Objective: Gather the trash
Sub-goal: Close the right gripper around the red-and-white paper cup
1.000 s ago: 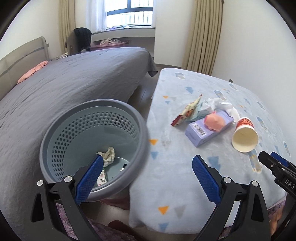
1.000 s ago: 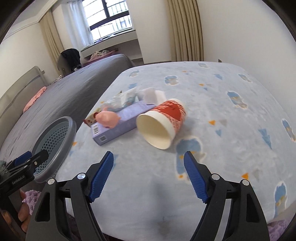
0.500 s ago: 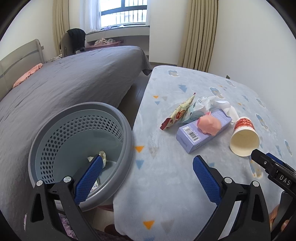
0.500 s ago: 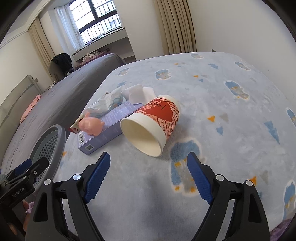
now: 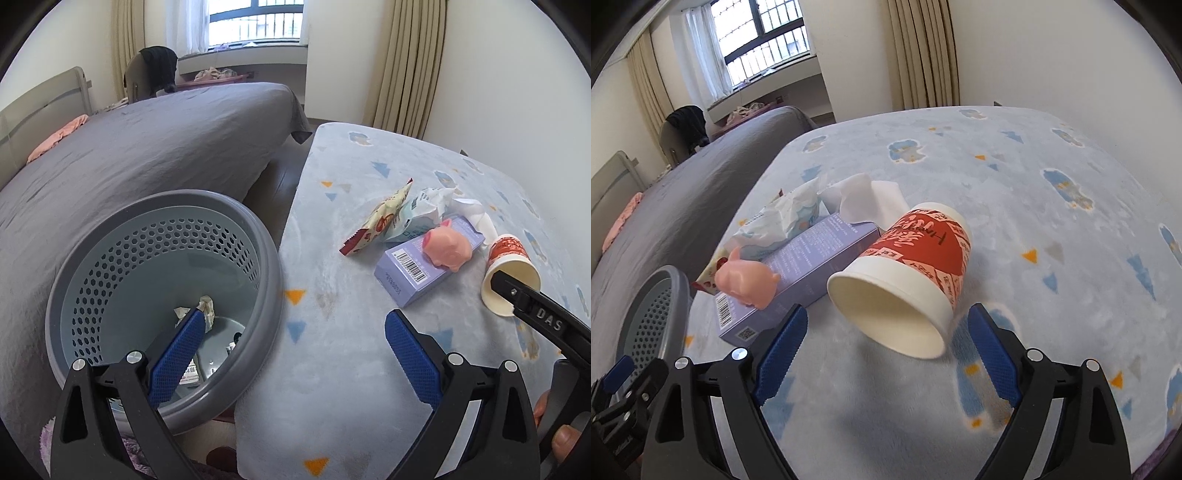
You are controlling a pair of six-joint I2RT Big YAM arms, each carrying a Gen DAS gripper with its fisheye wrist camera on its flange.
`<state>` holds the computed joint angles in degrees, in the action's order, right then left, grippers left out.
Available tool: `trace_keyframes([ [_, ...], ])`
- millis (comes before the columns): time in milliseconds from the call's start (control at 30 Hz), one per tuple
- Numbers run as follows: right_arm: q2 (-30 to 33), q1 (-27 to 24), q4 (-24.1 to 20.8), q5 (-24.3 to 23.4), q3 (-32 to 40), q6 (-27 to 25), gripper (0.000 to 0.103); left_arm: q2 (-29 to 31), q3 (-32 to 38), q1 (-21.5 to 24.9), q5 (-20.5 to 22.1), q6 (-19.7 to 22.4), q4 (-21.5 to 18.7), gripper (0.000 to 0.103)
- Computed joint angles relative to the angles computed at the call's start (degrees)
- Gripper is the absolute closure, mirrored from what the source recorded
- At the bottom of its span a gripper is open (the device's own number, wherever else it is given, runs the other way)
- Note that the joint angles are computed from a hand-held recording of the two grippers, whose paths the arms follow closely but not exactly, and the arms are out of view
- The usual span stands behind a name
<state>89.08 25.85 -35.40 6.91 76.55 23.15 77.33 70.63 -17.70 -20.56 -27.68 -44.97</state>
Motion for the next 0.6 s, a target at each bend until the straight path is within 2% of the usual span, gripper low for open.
trace_keyframes([
  [400,6.4,0.8,-6.2,5.2,7.4,3.8,0.018,-1.2,-1.6,1.8,1.6,-0.1,1.1,0.007],
  [600,7.3,0.4,-6.3,7.5,8.3,4.9,0.018,-1.8,-2.0,2.0,2.0,-0.1,1.5,0.007],
])
